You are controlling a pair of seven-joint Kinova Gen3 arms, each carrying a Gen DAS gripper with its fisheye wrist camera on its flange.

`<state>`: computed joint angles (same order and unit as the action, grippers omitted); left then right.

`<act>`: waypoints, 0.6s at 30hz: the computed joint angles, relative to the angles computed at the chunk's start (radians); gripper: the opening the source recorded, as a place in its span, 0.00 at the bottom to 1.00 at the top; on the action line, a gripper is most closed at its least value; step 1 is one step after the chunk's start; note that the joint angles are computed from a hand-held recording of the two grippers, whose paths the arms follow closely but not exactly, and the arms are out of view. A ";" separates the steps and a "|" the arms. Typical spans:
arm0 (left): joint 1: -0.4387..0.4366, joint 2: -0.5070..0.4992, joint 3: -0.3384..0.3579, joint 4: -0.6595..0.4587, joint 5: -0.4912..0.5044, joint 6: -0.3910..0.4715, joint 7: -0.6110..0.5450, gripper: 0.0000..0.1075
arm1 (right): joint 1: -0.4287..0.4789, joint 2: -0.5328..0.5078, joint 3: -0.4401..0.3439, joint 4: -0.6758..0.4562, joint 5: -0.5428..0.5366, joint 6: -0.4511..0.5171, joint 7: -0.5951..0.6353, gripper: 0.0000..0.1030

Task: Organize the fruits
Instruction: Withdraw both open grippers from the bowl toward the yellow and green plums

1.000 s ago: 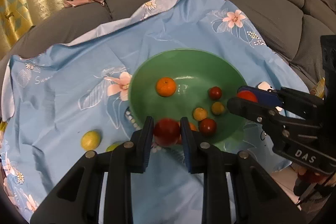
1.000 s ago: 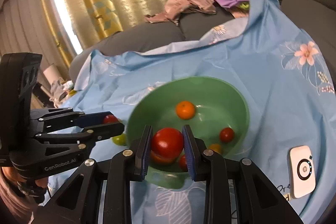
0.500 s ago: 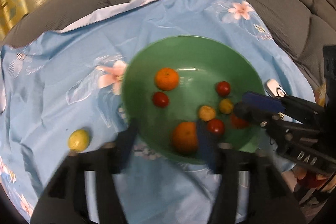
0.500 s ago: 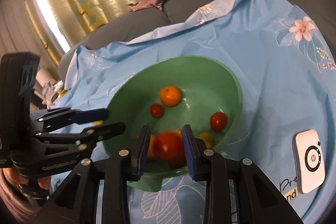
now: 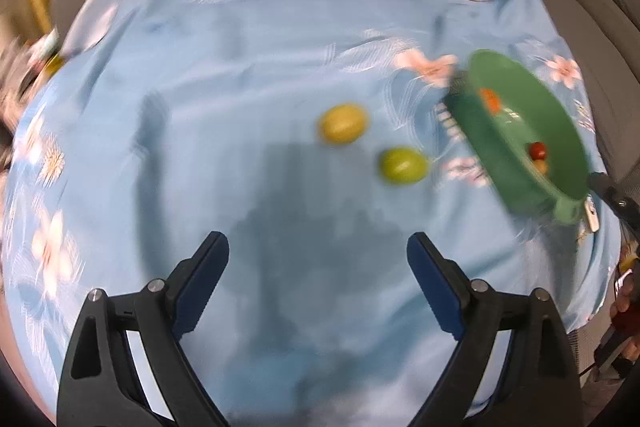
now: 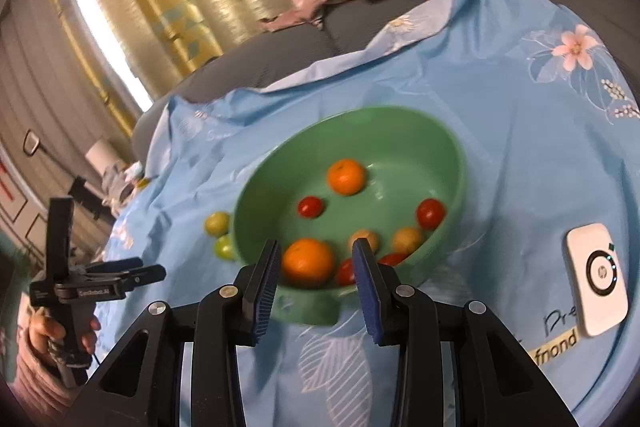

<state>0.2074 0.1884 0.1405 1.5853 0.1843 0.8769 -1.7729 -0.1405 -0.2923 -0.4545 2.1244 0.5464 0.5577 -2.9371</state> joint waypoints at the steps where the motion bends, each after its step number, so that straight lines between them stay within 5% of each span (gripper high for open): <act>1: -0.012 -0.016 -0.008 0.021 0.006 -0.001 -0.002 0.85 | -0.011 0.005 -0.004 -0.008 -0.005 0.007 0.010 0.36; 18: -0.082 -0.222 -0.064 0.194 0.044 -0.057 -0.086 0.85 | -0.210 0.109 -0.026 -0.145 0.050 0.107 0.028 0.37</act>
